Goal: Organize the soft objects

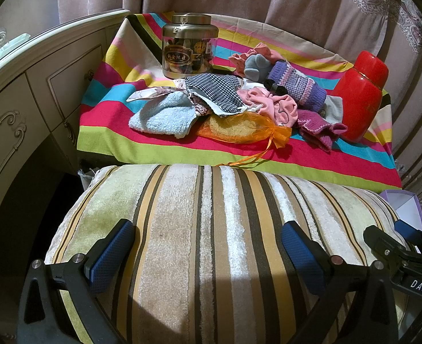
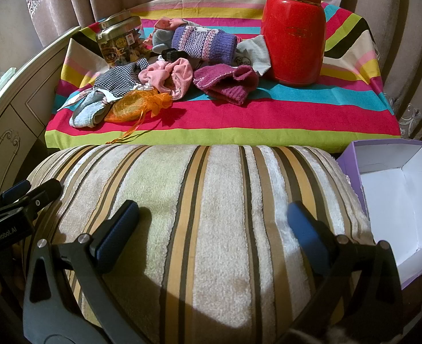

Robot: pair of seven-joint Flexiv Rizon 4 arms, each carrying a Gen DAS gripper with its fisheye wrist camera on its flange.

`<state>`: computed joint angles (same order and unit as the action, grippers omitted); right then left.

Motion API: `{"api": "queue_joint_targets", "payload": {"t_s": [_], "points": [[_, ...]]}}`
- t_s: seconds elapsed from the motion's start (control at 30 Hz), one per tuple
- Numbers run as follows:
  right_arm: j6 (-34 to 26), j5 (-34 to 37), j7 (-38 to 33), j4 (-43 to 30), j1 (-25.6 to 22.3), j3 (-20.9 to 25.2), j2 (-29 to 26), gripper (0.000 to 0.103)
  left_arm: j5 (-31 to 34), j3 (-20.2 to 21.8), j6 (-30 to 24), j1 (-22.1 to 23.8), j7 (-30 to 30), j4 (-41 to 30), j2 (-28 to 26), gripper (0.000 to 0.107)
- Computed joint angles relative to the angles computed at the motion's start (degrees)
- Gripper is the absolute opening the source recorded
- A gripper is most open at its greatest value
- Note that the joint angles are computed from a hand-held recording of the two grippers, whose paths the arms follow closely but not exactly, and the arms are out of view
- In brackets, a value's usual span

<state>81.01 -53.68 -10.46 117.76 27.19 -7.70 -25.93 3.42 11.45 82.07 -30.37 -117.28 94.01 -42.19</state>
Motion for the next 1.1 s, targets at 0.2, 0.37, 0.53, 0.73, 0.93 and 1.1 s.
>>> {"api": "queue_joint_targets", "payload": {"t_s": [0.2, 0.37, 0.53, 0.73, 0.93, 1.1], "points": [[0.0, -0.1, 0.1, 0.0, -0.1, 0.0, 0.0, 0.103, 0.1, 0.0, 0.0, 0.0, -0.1, 0.0, 0.0, 0.103], [0.1, -0.3, 0.2, 0.1, -0.1, 0.0, 0.0, 0.103, 0.2, 0.0, -0.1, 0.0, -0.2, -0.1, 0.0, 0.103], [0.2, -0.5, 0.4, 0.1, -0.1, -0.1, 0.0, 0.103, 0.2, 0.0, -0.1, 0.0, -0.2, -0.1, 0.0, 0.103], [0.5, -0.7, 0.7, 0.3, -0.1, -0.2, 0.1, 0.103, 0.2, -0.1, 0.1, 0.0, -0.2, 0.0, 0.0, 0.103], [-2.3, 5.0, -4.8, -1.1, -2.3, 4.2, -0.2, 0.103, 0.5, -0.3, 0.8, 0.3, 0.2, -0.3, 0.1, 0.101], [-6.8, 17.9, -17.7, -4.5, -6.2, 11.5, -1.2, 0.103, -2.2, -5.1, 2.4, 4.6, 4.5, -1.3, -0.6, 0.086]]}}
